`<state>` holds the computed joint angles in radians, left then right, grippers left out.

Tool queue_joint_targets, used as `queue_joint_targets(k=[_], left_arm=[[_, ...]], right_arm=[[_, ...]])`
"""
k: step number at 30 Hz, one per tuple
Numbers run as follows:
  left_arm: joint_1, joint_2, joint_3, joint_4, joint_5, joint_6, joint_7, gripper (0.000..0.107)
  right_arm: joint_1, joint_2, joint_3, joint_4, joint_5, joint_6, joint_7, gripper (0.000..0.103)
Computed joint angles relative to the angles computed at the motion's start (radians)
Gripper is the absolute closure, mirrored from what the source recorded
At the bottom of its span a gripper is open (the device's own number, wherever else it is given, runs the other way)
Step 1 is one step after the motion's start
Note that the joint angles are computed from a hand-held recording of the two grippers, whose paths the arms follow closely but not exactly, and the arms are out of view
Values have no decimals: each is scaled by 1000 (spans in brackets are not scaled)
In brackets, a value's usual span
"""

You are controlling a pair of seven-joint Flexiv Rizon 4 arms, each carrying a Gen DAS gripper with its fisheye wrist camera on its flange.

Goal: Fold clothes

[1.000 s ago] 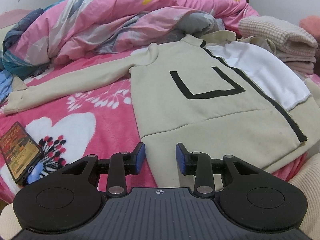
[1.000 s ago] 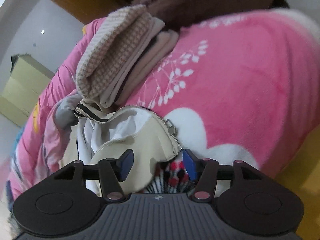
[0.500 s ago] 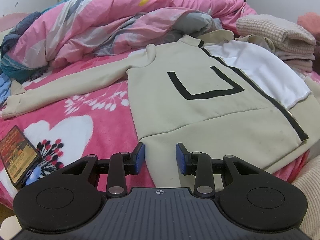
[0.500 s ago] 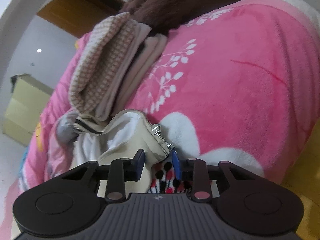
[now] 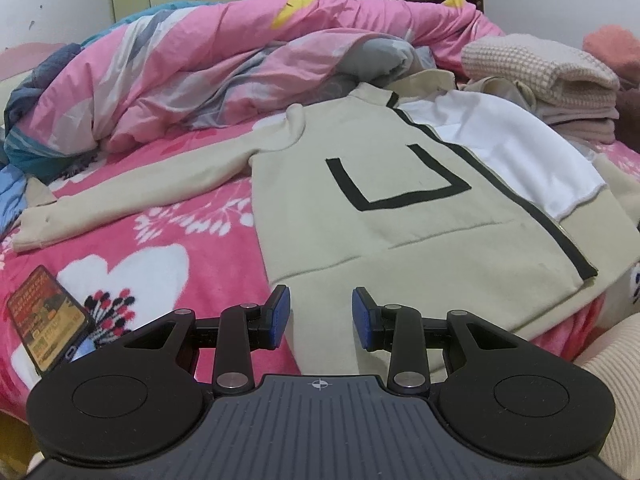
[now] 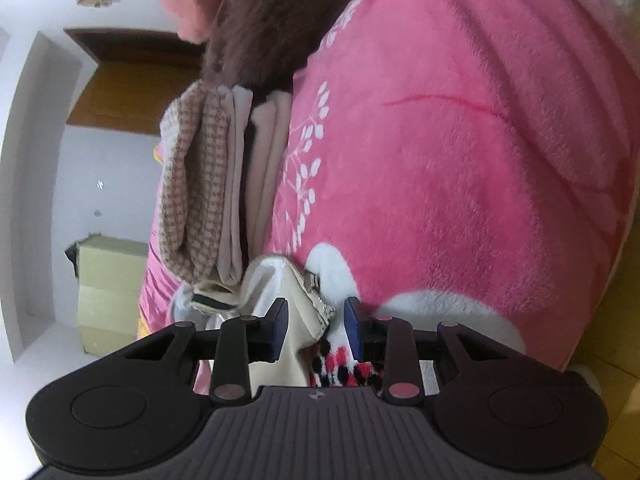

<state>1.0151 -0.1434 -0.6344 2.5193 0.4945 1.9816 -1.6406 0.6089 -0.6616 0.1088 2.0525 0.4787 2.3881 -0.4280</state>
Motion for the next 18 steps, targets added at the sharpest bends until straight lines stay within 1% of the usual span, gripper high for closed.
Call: queue_joint_targets(k=[1,5,6,9,11,12,14,16,18], left_arm=[[-29,2,29,3,-8,5,7,73],[-201,5,203,1,-32,18,24,73],[-228,8,231,1,-32,21,22,73],[-316,13,319,1,-37,30,19,73],[-363,17,365,0,-33,34,11,73],[-360,20,365,-3,-13,32,-9,73],[-326,29,338,-16,42,16,-62,73],[-275,36,287,-28,81,0,-98,73],[-216,40,222,-37,99,-6,-120,73]], right_arm=[[-11,2,6,2,-25,-6,1,69],[-71,-5,55,5,-144,-11,59,68],[-80,-9,61,3,-166,-11,74,68],[-73,-17,47,-15,-172,-30,93,69],[-72,-31,44,-35,-157,-26,121,73],[-63,-36,33,-46,-141,-30,125,75],[-17,-30,-11,-61,-84,-56,96,89],[63,-9,-83,-71,-3,-79,11,95],[170,31,-180,-79,101,-130,-127,98]])
